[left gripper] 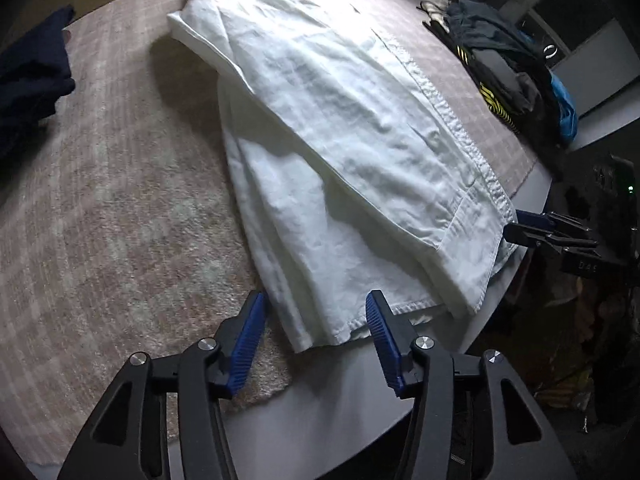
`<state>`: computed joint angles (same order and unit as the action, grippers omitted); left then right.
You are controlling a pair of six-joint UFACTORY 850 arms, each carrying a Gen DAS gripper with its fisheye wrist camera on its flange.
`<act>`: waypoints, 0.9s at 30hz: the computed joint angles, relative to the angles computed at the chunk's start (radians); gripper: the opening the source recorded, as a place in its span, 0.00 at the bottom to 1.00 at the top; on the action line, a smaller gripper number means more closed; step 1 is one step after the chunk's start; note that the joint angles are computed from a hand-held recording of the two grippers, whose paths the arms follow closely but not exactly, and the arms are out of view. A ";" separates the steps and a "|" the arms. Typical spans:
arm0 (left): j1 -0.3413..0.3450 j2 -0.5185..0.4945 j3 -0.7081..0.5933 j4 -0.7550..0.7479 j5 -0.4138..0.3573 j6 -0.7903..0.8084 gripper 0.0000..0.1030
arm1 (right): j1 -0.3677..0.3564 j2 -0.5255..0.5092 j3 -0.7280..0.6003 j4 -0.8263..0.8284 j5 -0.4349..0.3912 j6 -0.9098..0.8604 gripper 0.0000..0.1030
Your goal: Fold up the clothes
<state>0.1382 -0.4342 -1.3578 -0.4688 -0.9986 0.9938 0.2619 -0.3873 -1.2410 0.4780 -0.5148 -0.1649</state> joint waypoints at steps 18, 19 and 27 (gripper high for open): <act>0.079 -0.069 -0.055 -0.231 -0.225 -0.024 0.04 | -0.142 -0.032 -0.020 0.484 -0.217 -0.348 0.05; 0.083 -0.072 -0.064 -0.248 -0.242 -0.033 0.04 | -0.158 -0.032 -0.021 0.532 -0.244 -0.371 0.05; 0.113 -0.125 -0.260 -0.354 -0.342 -0.103 0.04 | -0.236 -0.070 -0.150 0.800 -0.419 -0.468 0.04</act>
